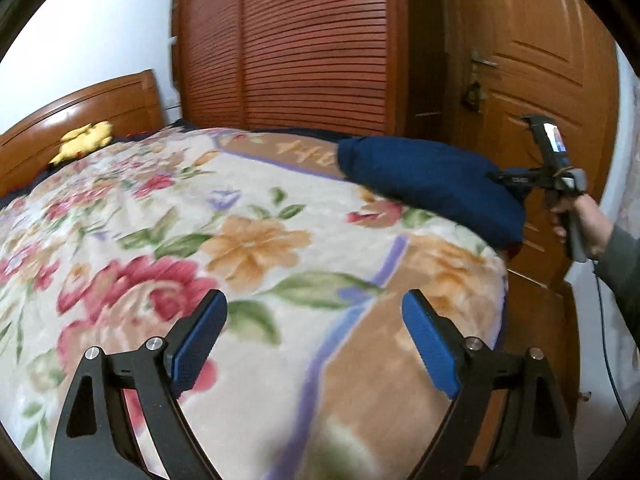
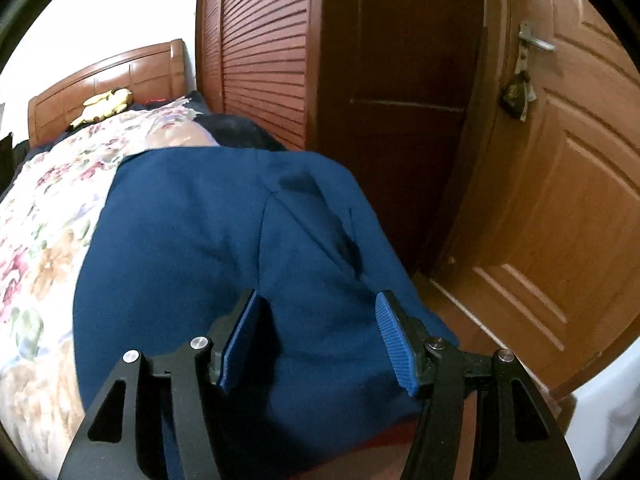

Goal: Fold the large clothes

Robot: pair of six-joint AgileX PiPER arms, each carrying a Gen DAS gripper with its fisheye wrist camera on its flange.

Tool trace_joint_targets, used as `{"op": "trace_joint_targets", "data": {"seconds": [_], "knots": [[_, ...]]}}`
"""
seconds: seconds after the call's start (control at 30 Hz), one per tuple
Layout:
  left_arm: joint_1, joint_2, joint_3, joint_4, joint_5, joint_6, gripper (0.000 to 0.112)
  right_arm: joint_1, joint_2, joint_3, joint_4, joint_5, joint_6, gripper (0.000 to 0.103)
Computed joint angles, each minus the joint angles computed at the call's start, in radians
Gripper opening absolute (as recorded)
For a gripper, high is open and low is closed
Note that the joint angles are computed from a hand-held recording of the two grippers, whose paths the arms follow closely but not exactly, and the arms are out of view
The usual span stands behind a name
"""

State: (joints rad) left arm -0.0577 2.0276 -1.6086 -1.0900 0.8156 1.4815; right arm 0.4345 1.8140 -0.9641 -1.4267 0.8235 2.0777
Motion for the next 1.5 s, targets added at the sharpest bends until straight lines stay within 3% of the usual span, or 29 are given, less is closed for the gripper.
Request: {"op": "trace_joint_targets", "data": {"seconds": [0.27, 0.47, 0.73, 0.8, 1.03, 1.27, 1.5], "knots": [[0.121, -0.020, 0.044, -0.036, 0.022, 0.038, 0.090, 0.219, -0.018, -0.030, -0.004, 0.129, -0.009, 0.062], [0.224, -0.034, 0.083, -0.055, 0.016, 0.113, 0.090, 0.337, 0.082, -0.166, -0.043, 0.107, -0.025, 0.062], [0.345, -0.010, 0.093, -0.073, 0.008, 0.171, 0.090, 0.394, 0.250, -0.390, -0.101, -0.020, -0.086, 0.064], [0.375, 0.005, 0.085, -0.077, 0.015, 0.177, 0.103, 0.396, 0.284, -0.437, -0.110, -0.065, -0.099, 0.067], [0.443, 0.058, 0.038, -0.080, 0.009, 0.151, 0.103, 0.401, 0.381, -0.564, -0.094, -0.174, -0.154, 0.076], [0.465, 0.119, -0.031, -0.055, -0.039, 0.092, 0.103, 0.373, 0.531, -0.827, 0.115, -0.205, -0.420, 0.082], [0.476, 0.156, -0.105, -0.077, -0.090, 0.056, 0.103, 0.371, 0.760, -1.276, 0.356, -0.146, -0.744, 0.082]]}}
